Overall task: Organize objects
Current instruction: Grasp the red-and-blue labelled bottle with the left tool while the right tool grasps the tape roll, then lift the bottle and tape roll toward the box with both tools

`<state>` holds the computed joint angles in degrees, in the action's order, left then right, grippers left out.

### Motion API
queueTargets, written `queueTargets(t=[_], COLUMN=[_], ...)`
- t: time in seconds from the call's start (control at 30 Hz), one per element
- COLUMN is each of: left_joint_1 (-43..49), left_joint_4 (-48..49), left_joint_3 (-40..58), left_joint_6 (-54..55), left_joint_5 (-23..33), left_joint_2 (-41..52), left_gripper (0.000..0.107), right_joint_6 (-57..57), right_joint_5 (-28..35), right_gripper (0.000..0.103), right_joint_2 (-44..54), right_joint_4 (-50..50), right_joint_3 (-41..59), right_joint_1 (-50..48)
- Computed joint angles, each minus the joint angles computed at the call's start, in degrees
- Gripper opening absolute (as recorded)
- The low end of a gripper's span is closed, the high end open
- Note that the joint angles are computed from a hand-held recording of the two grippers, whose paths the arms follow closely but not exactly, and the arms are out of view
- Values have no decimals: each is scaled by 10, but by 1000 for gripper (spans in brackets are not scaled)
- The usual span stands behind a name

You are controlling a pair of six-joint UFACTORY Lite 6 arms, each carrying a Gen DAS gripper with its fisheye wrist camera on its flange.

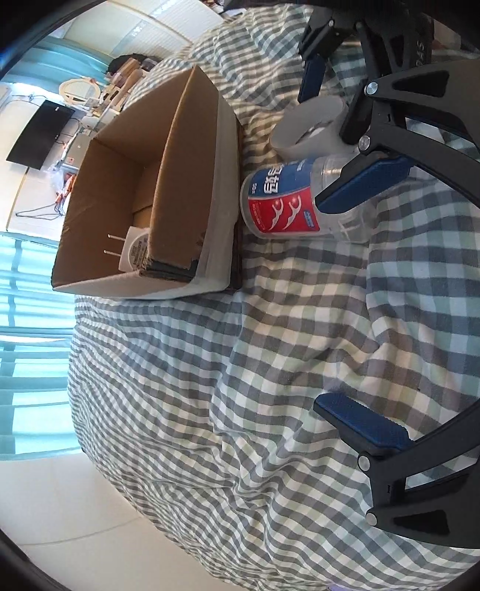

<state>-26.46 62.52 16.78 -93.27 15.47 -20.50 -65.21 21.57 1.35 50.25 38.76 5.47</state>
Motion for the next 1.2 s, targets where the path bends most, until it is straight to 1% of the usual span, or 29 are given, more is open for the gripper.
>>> queueTargets(t=[0.1,0.2,0.27,0.33,0.47,0.5,0.53,0.57,0.6,0.63,0.67,0.7,0.9,1.0,1.03,1.1,1.2], left_joint_1=[-8,-42,-74,-92,-111,-111,-111,-109,-104,-95,-87,-86,-90,-98,-103,-113,-141], left_joint_4=[-76,-96,-72,-44,20,37,45,52,53,67,102,114,117,54,13,-34,-86], left_joint_3=[16,43,71,99,169,183,191,201,206,205,201,201,204,202,202,198,175], left_joint_6=[64,73,39,4,-65,-83,-95,-101,-99,-108,-138,-147,-150,-100,-61,-22,6], left_joint_5=[8,22,34,32,28,26,26,25,17,-6,-27,-31,-30,-11,-1,16,59], left_joint_2=[-2,15,49,93,207,231,246,264,275,282,284,288,298,284,275,257,193], left_gripper=[100,100,100,100,100,98,89,84,75,67,65,64,63,63,63,63,63], right_joint_6=[-4,8,16,0,-46,-48,-52,-55,-54,-48,-50,-55,-67,-59,-47,-22,6], right_joint_5=[-9,-10,-7,-1,46,51,56,59,62,67,67,69,65,59,52,36,28], right_gripper=[81,81,81,81,81,81,81,81,81,81,81,81,81,81,81,81,81], right_joint_2=[-32,-85,-112,-106,-90,-83,-79,-74,-73,-74,-73,-69,-63,-62,-63,-77,-117], right_joint_4=[6,5,-1,17,67,70,72,74,73,65,69,73,75,63,53,29,-1], right_joint_3=[-18,-39,-47,-35,-16,-10,-8,-5,-3,0,0,0,-6,-11,-13,-21,-40], right_joint_1=[-13,-43,-68,-92,-141,-146,-152,-154,-154,-155,-152,-151,-149,-145,-141,-131,-121])
